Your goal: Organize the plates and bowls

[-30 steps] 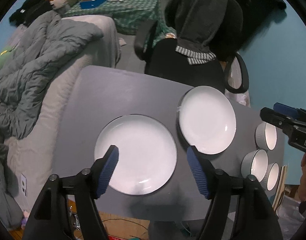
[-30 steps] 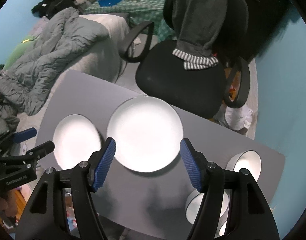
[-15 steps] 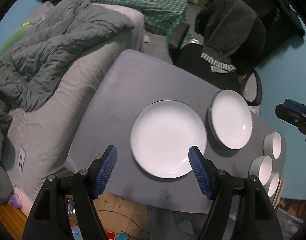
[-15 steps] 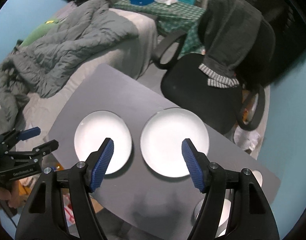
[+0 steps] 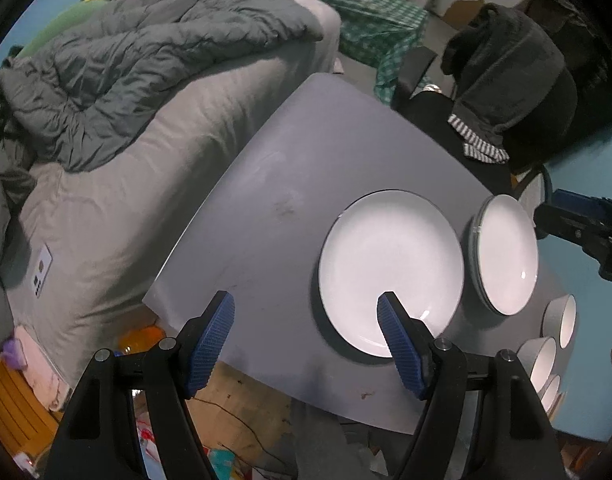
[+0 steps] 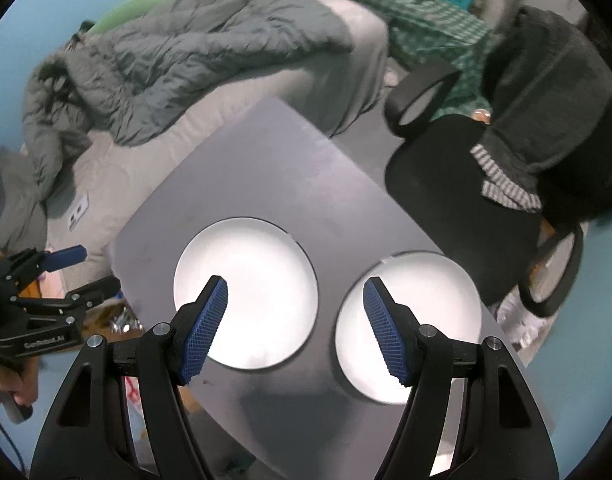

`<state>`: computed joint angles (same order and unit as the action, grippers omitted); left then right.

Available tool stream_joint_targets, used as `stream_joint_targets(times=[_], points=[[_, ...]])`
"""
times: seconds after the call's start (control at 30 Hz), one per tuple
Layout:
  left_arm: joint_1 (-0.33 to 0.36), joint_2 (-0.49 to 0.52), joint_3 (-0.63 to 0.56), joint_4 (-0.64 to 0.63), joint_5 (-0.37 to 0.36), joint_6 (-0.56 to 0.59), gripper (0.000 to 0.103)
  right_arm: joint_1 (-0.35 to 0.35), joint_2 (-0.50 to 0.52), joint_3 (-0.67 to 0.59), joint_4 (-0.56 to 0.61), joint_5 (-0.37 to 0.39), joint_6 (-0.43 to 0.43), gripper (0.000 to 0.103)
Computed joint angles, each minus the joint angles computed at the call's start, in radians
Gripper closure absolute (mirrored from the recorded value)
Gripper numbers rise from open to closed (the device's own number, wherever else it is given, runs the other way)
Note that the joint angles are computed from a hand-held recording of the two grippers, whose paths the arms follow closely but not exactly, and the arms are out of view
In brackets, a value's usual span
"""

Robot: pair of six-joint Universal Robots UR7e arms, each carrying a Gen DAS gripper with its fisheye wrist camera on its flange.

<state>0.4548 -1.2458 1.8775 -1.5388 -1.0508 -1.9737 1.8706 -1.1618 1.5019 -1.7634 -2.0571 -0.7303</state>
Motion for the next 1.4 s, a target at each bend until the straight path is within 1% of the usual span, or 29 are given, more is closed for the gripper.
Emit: stream_joint_targets(times=[0.13,0.27,0.37,0.57,0.67,0.73,0.8,0.83,0.87,0.9,0.97,1.07,1.1,1.13,1.2,1.23,1.3,1.33,1.4], points=[[0.024,-0.025,0.069,-0.086,-0.007,-0.017,0.028,-0.006,0.059,-0.014,0.025,-0.013,-0.010,0.033],[0.055,-0.036,0.127,-0.183,-0.017,-0.021,0.028,-0.022,0.132,-0.055,0.089,-0.023,0.028,0.033],[0.076,-0.032,0.160,-0.251,-0.025,-0.015,0.028,-0.041,0.165,-0.062,0.099,-0.023,0.041,0.033],[0.108,-0.015,0.206,-0.358,-0.027,0.012,0.028,-0.068,0.192,-0.042,0.100,-0.061,0.060,0.033],[0.120,-0.007,0.215,-0.377,-0.036,0.026,0.028,-0.082,0.200,-0.031,0.109,-0.090,0.087,0.033],[0.124,-0.008,0.223,-0.401,-0.033,0.036,0.028,-0.088,0.200,-0.025,0.105,-0.100,0.091,0.034],[0.127,-0.003,0.224,-0.406,-0.038,0.041,0.028,-0.096,0.194,-0.018,0.109,-0.090,0.092,0.035],[0.127,-0.003,0.223,-0.404,-0.038,0.043,0.028,-0.098,0.193,-0.017,0.111,-0.091,0.093,0.039],[0.126,-0.003,0.223,-0.403,-0.035,0.046,0.028,-0.099,0.192,-0.015,0.116,-0.095,0.095,0.045],[0.127,-0.004,0.225,-0.406,-0.032,0.050,0.028,-0.102,0.194,-0.017,0.122,-0.098,0.098,0.048],[0.128,-0.006,0.230,-0.415,-0.028,0.066,0.028,-0.107,0.192,-0.015,0.139,-0.098,0.114,0.060],[0.138,-0.005,0.233,-0.424,-0.038,0.093,0.029,-0.110,0.184,-0.004,0.124,-0.090,0.124,0.063],[0.139,-0.007,0.239,-0.438,-0.041,0.105,0.031,-0.111,0.179,0.005,0.110,-0.091,0.125,0.063],[0.143,-0.007,0.242,-0.450,-0.044,0.115,0.036,-0.114,0.175,0.009,0.100,-0.090,0.125,0.064],[0.152,-0.004,0.244,-0.467,-0.053,0.137,0.040,-0.118,0.171,0.014,0.086,-0.092,0.137,0.068],[0.158,-0.002,0.246,-0.474,-0.058,0.147,0.041,-0.119,0.171,0.011,0.084,-0.094,0.151,0.072],[0.164,0.005,0.246,-0.482,-0.064,0.158,0.043,-0.127,0.172,0.002,0.100,-0.089,0.179,0.081],[0.169,0.006,0.248,-0.488,-0.069,0.165,0.047,-0.134,0.175,-0.011,0.127,-0.077,0.203,0.083],[0.169,0.008,0.245,-0.487,-0.062,0.175,0.047,-0.140,0.168,-0.007,0.149,-0.058,0.225,0.085]])
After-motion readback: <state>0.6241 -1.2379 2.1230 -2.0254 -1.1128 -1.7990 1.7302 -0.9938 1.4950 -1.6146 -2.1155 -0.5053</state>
